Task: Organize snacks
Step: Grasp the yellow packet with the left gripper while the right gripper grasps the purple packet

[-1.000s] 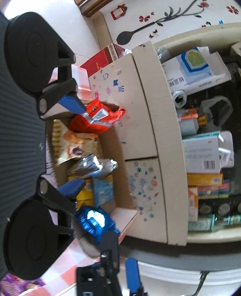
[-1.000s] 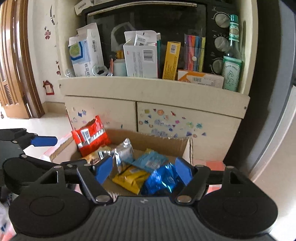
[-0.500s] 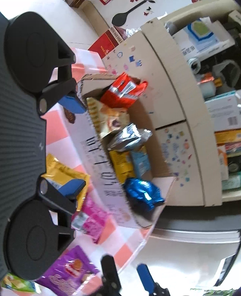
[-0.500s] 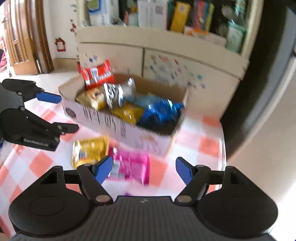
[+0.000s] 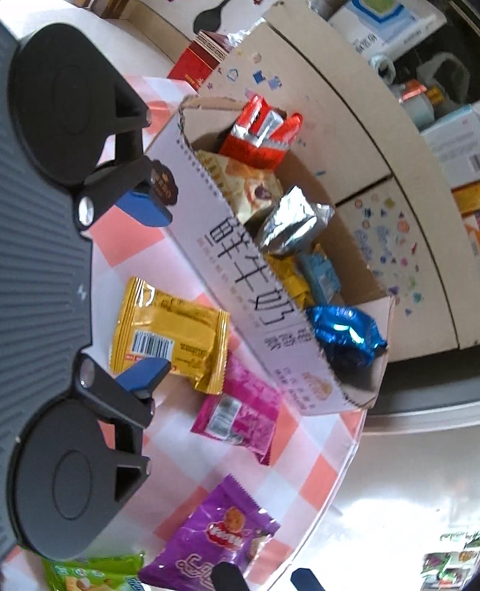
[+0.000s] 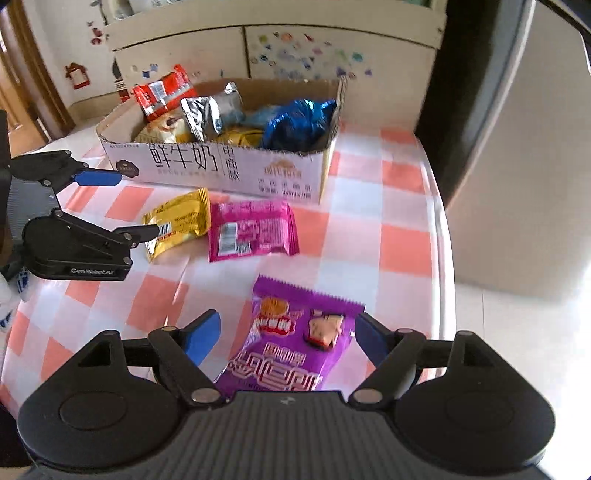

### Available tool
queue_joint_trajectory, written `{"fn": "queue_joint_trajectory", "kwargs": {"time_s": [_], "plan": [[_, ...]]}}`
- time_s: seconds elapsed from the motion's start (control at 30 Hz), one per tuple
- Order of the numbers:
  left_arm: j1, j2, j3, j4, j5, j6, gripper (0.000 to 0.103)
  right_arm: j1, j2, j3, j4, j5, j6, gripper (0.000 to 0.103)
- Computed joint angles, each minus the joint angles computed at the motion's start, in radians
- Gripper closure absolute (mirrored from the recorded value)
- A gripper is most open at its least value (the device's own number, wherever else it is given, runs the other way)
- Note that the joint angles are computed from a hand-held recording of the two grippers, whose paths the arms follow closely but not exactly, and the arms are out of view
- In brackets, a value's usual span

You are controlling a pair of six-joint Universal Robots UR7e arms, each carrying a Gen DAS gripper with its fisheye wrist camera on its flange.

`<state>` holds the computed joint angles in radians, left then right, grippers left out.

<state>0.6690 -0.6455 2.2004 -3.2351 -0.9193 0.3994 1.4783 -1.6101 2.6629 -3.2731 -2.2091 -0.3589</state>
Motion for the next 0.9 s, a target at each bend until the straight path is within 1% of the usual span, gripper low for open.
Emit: {"fn": "queue_joint_trajectory", "kwargs": {"time_s": [0.1,0.23,0.33,0.47,0.57,0.67,0.77,0.83,0.9], "plan": [[0.002,0.013,-0.004,-0.005,0.0,0.025,0.025,-0.015,-0.019,-0.004,0.05,0.017,0.047,0.016],[0.017,0.027,-0.023,0.004,-0.028,0.023,0.025,-0.035,-0.027,-0.01,0.101,0.023,0.101,0.015],[0.025,0.043,-0.037,0.014,-0.038,0.041,0.025,-0.036,0.001,-0.018,0.101,-0.002,0.12,0.015],[0.045,0.05,-0.058,0.036,-0.074,0.041,0.024,-0.049,0.014,-0.027,0.129,0.008,0.158,0.014],[0.056,0.055,-0.079,0.051,-0.088,0.024,0.024,-0.052,0.033,-0.037,0.131,0.006,0.177,0.014],[0.068,0.058,-0.09,0.054,-0.108,0.024,0.021,-0.046,0.063,-0.046,0.12,-0.001,0.179,0.014],[0.08,0.056,-0.1,0.069,-0.129,0.005,0.021,-0.04,0.094,-0.055,0.112,-0.016,0.18,0.014],[0.084,0.057,-0.103,0.069,-0.136,0.008,0.021,-0.038,0.106,-0.061,0.109,-0.019,0.179,0.014],[0.089,0.053,-0.11,0.09,-0.146,-0.005,0.023,-0.038,0.117,-0.064,0.104,-0.022,0.182,0.014]]}}
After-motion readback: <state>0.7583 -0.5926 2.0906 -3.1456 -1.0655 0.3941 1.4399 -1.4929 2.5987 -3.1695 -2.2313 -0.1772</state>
